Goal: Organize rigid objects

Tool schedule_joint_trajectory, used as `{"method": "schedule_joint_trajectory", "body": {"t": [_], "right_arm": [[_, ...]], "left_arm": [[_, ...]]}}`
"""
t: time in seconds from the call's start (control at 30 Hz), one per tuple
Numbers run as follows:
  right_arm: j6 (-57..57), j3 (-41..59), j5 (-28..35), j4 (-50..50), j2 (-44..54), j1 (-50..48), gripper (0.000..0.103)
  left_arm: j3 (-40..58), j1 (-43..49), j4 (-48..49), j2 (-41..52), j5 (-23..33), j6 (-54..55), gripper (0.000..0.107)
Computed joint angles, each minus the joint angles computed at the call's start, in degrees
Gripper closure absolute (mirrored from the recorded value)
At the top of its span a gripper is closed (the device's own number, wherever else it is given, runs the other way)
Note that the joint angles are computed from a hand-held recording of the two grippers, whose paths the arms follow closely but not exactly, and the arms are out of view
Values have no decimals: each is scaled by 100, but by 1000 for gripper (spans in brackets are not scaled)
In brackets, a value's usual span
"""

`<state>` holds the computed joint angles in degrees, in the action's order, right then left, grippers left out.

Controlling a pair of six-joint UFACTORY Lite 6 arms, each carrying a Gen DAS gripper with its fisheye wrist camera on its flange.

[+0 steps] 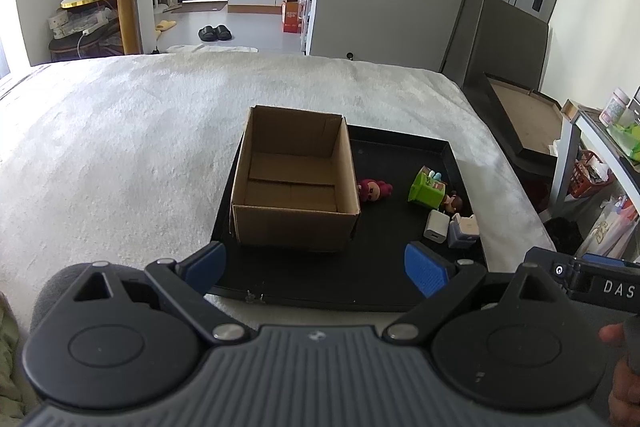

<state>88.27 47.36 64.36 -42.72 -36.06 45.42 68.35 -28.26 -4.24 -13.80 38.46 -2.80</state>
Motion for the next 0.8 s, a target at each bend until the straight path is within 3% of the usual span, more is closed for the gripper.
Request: {"method": "schedule_joint_trajectory", "body": {"t": [0.47, 0.8], "right_arm": [[-398, -775, -1232, 330, -201, -1249, 0], [-1238, -938, -2336, 696, 129, -2509, 12]], "left_arm": [[168, 112, 141, 758, -363, -230, 11], [642, 202, 502, 1558, -529, -724, 13]]}}
